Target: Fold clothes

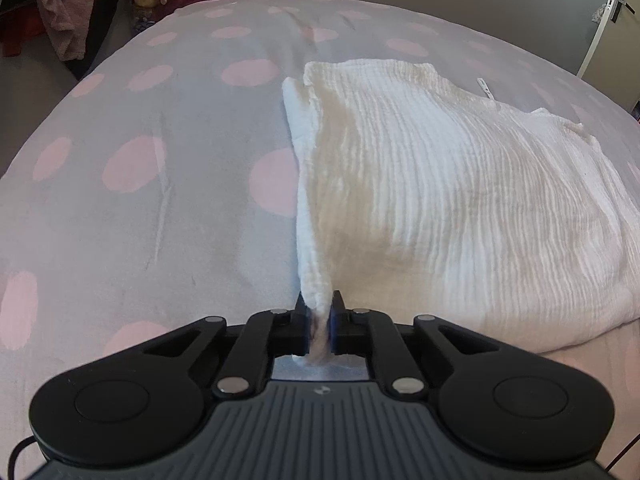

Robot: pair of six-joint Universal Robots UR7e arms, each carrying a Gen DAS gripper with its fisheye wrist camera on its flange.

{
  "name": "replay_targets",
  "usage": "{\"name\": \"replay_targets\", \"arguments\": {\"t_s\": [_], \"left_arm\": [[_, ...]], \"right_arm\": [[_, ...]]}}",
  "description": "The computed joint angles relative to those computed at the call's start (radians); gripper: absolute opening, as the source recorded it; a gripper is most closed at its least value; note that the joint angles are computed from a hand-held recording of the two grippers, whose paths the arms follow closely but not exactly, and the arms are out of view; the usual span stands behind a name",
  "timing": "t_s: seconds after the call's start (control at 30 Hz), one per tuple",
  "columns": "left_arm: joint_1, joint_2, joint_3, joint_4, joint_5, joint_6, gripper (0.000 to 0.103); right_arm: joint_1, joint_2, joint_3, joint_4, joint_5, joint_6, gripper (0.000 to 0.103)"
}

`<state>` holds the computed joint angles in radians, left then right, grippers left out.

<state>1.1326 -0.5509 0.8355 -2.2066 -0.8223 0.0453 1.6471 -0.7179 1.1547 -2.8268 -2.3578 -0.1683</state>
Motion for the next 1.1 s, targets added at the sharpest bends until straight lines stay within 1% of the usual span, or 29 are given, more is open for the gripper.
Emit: {"name": "replay_targets", "arguments": {"t_s": [0.1, 0.17, 0.33, 0.43, 0.6, 0.9, 1.03, 1.1], "left_arm": [[-0.011, -0.026, 0.002, 0.034, -0.009, -0.019, 0.006], [-0.026, -0.050, 0.030, 0.032, -0.003, -0.024, 0.006], [-0.060, -0.120, 0.115, 0.033, 0.009, -0.043, 0.006], [-0.076, -0.177, 0.184, 0.045, 0.015, -0.062, 0.006], [-0.103, -0.294, 0.343, 0.046, 0.026, -0.087, 0.006], [-0.146, -0.495, 0.640, 0.026, 0.037, -0.134, 0.006], [-0.144, -0.530, 0.719, 0.005, 0.037, -0.149, 0.006], [-0.141, -0.530, 0.750, -0.036, 0.054, -0.127, 0.006]], "right_arm": [[0.020, -0.012, -0.019, 0.030, -0.026, -0.015, 0.010], [0.035, -0.023, -0.014, 0.034, -0.044, -0.020, 0.010], [0.070, -0.075, 0.064, -0.008, -0.077, -0.027, 0.010], [0.086, -0.133, 0.146, -0.017, -0.084, 0.001, 0.010], [0.117, -0.242, 0.326, -0.056, -0.086, 0.034, 0.010], [0.143, -0.426, 0.646, -0.110, -0.062, 0.131, 0.010], [0.129, -0.451, 0.738, -0.179, -0.047, 0.111, 0.010], [0.117, -0.442, 0.764, -0.226, -0.045, 0.087, 0.010]]}}
